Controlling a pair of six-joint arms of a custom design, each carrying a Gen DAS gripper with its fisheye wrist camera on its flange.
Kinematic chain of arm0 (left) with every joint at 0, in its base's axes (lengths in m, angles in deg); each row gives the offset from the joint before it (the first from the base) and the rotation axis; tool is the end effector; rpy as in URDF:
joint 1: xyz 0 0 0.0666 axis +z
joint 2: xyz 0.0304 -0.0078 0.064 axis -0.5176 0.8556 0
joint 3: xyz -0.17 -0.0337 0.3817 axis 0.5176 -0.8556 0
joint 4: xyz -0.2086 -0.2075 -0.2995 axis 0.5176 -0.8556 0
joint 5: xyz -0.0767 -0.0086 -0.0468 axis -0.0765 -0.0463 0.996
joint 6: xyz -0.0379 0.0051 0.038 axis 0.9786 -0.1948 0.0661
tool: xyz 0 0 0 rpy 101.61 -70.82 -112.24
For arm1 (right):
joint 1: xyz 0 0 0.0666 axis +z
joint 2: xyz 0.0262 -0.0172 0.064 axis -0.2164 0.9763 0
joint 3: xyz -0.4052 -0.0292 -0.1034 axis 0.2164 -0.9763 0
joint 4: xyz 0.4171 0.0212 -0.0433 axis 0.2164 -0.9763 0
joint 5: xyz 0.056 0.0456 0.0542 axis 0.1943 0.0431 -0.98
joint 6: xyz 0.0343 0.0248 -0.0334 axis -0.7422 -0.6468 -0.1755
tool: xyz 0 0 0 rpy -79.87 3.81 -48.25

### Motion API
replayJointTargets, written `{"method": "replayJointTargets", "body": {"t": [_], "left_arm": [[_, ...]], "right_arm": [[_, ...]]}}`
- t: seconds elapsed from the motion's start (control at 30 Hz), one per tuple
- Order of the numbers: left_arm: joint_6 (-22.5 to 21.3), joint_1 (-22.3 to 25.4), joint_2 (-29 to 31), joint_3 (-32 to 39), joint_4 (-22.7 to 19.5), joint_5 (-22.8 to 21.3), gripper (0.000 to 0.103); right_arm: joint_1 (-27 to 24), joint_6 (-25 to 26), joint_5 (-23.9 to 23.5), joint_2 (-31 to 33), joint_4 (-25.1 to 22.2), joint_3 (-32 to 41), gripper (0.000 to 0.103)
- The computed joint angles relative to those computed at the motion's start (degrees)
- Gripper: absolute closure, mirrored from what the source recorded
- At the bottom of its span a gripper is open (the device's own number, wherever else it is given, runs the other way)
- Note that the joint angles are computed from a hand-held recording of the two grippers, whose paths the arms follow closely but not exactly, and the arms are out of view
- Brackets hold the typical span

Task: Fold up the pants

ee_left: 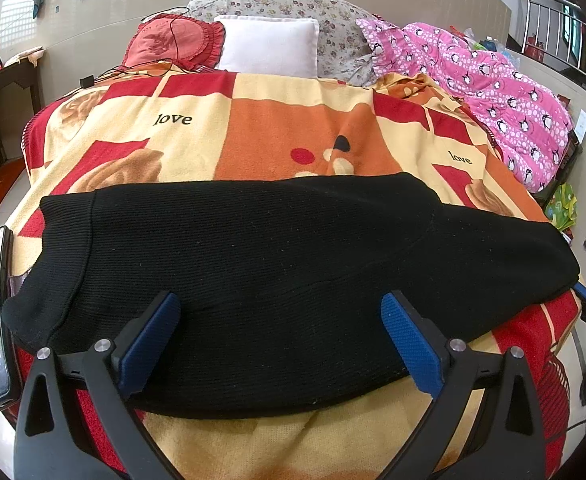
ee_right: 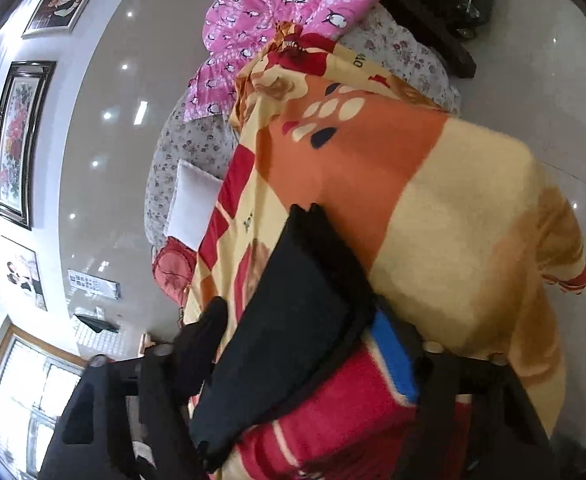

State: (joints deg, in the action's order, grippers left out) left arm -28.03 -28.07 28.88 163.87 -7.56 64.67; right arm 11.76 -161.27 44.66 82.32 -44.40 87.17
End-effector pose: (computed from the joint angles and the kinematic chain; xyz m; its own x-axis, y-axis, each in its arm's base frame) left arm 0.5497 0.0158 0.4742 -0.6722 0.1668 -0.7214 0.3631 0.9233 -0.1249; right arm 0.3463 0.1444 0.4557 -0.2322 0.9325 -0.2765 0.3965 0.3503 0.8486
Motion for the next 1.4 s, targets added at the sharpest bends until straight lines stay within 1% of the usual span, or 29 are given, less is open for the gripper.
{"method": "replayJointTargets", "body": {"t": [0.03,0.07,0.1,0.13,0.17,0.2,0.3,0.37,0.4,0.47,0.5,0.53,0.57,0.63,0.67,0.73,0.8,0.9,1.03,1.17,1.3,1.4], "left_arm": [[0.0,0.0,0.0,0.0,0.0,0.0,0.002],[0.0,0.0,0.0,0.0,0.0,0.0,0.002],[0.0,0.0,0.0,0.0,0.0,0.0,0.002],[0.0,0.0,0.0,0.0,-0.1,0.1,0.002],[0.0,0.0,0.0,0.0,-0.1,0.1,0.001],[0.0,0.1,0.0,0.1,-0.1,0.1,0.001],[0.0,0.1,-0.1,-0.1,0.0,0.4,0.001],[0.7,0.2,-0.7,-0.8,1.0,0.3,0.001],[1.6,0.3,-1.2,-1.3,2.2,-0.2,0.001],[5.3,0.5,-3.0,-3.0,6.9,-4.4,0.001],[6.2,0.5,-3.5,-3.5,8.3,-6.2,0.001],[6.9,0.1,-3.5,-3.5,8.6,-9.8,0.001],[6.8,-0.3,-3.0,-3.0,7.5,-11.5,0.001],[5.2,-1.3,-0.8,-0.9,2.5,-14.2,0.001],[4.7,-1.7,-0.3,-0.4,1.4,-15.2,0.000],[5.0,-2.1,-0.7,-0.9,2.2,-16.1,0.000],[5.0,-2.2,-0.6,-1.0,2.2,-16.2,0.000],[5.4,-1.8,-0.4,-0.9,1.7,-14.8,0.000],[5.4,-1.2,-0.2,-0.5,1.4,-13.8,0.000],[5.4,-1.1,-0.1,-0.3,1.2,-13.6,0.000],[5.5,-1.1,-0.2,-0.4,1.3,-13.7,0.000],[5.5,-1.1,-0.2,-0.4,1.3,-13.8,0.000]], "right_arm": [[0.1,0.4,0.4,0.0,-0.8,0.1,0.050],[0.3,0.9,1.0,0.1,-1.6,0.1,0.057],[0.3,1.1,1.2,0.2,-2.3,0.2,0.068],[0.5,1.2,1.9,0.3,-3.7,0.4,0.074],[0.6,1.1,2.3,0.4,-4.9,0.6,0.087],[0.6,1.1,2.5,0.4,-5.5,0.5,0.093],[0.6,1.8,2.8,-0.4,-3.6,-0.9,0.095],[0.8,2.4,3.7,-0.2,-4.0,-0.7,0.095],[1.1,2.6,4.4,0.0,-4.3,-0.5,0.095],[1.6,3.2,5.8,0.4,-5.1,0.0,0.095],[1.8,3.7,6.4,0.8,-5.6,0.5,0.095],[2.1,4.2,7.0,1.0,-6.2,0.8,0.095],[2.3,5.0,7.8,1.3,-6.9,1.3,0.095],[2.7,6.4,9.2,1.9,-7.9,1.9,0.095],[3.0,7.4,10.1,2.2,-8.5,2.3,0.095],[3.5,9.2,11.4,2.8,-9.7,3.0,0.095],[3.8,9.9,12.3,3.0,-10.1,3.3,0.095],[3.3,10.5,11.0,2.3,-8.5,2.3,0.095],[2.9,11.9,10.1,2.2,-8.3,2.2,0.095],[2.7,12.7,9.3,1.3,-5.8,0.7,0.095],[2.5,14.2,8.8,0.9,-4.7,0.0,0.095],[2.1,13.9,7.6,-0.1,-1.9,-1.6,0.095]]}}
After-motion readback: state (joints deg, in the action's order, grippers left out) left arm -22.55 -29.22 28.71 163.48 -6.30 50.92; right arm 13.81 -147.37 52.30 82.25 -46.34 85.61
